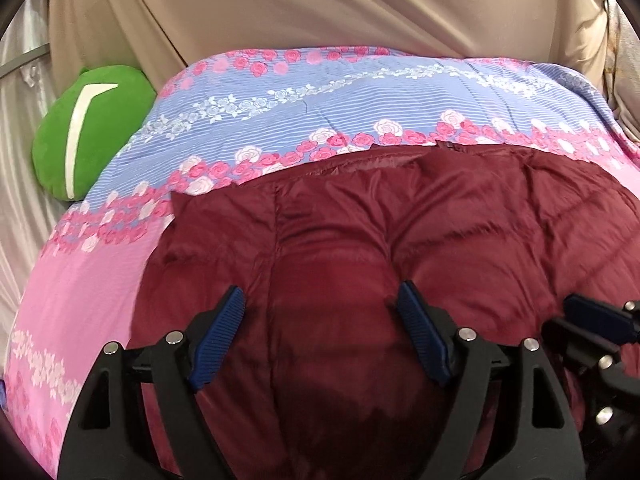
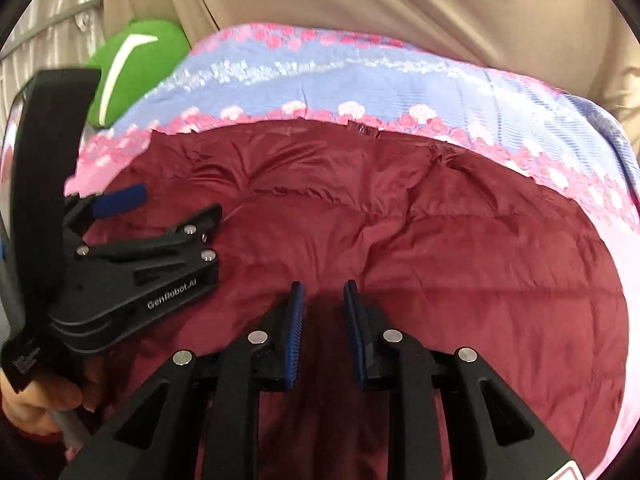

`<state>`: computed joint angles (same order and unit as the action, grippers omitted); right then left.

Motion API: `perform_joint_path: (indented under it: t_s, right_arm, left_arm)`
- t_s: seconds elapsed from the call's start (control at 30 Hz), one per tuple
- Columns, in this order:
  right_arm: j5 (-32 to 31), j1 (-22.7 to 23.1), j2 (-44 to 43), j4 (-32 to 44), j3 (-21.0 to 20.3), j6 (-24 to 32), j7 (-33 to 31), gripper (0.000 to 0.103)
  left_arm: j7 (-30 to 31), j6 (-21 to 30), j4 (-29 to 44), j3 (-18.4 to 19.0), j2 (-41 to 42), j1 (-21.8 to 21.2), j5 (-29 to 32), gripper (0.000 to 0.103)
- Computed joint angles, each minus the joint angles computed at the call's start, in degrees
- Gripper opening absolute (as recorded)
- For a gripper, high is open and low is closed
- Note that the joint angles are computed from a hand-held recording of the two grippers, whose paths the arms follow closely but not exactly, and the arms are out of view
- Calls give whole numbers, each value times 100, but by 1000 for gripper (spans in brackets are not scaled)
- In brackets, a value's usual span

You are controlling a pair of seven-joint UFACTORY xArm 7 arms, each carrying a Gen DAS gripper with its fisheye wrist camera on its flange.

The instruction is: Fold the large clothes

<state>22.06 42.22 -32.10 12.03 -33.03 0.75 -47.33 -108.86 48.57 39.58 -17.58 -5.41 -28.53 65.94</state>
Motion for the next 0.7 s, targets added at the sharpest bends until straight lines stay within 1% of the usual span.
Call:
perform_joint_path:
  t_s: [0.07,0.1,0.17,0.2,0.3,0.37,0.4,0.43,0.47,0.53,0.57,0.6,0.63,0.67,0.7]
  right_arm:
    - [-127,-352,-212,-281,227,35,-42,24]
    - [-169,-406,-216,-397,280,-49,-61,24]
    - [-289,-437,-167,-614,318,-406,-42,24]
    - [-352,-657,-355,-719,455,-320,65,24]
    - [-429,-1015,-1244,-775,272,550,-16,25]
    - [-308,-1177,-1470,-715,329,704,-84,25]
    - [-223,-1139,-1451,-658,339,672,-100,25]
    - [-145,-1066,-1371,-591,312,605,-125,25]
    - [-52,-892,-1197,-482,210,472,-158,25]
    - [105,-562,-854,-314,82,271,-104,25]
    - [167,-336,-659,-190,-80,221,-118,25]
    - [261,-23,-410,-28,-299,160,-124,25]
    - [334,258,-210,138,-530,158,-167,25]
    - [426,517,-47,288,-713,167,-196,21]
    - [566,853,132,493,-948,189,-223,18]
  left_arm:
    - [-101,56,-150,-103,-169,-98,-118,83]
    - [-178,24,-258,-154,-264,-145,-187,84]
    - [-337,-126,-456,-245,-388,-214,-304,84]
    - [-396,-103,-521,-310,-440,-250,-366,84]
    - [-565,21,-854,-503,-875,-391,-667,84]
    - [-668,80,-1206,-600,-1418,-458,-1076,85]
    - [-779,76,-1487,-641,-1859,-498,-1333,85]
    - [-884,60,-1795,-645,-2345,-559,-1623,87]
    - [-938,27,-2025,-645,-2707,-598,-1838,89]
    - [-1067,-218,-2687,-490,-3668,-727,-2262,90]
    - [-1092,-387,-2968,-390,-4019,-746,-2426,90]
    - [-1083,-600,-3199,-290,-4266,-728,-2545,90]
    - [-1081,-932,-3432,-200,-4467,-647,-2565,90]
    - [-1058,-1223,-3573,-146,-4521,-525,-2570,90]
    - [-1080,-1390,-3622,-201,-4486,-437,-2617,90]
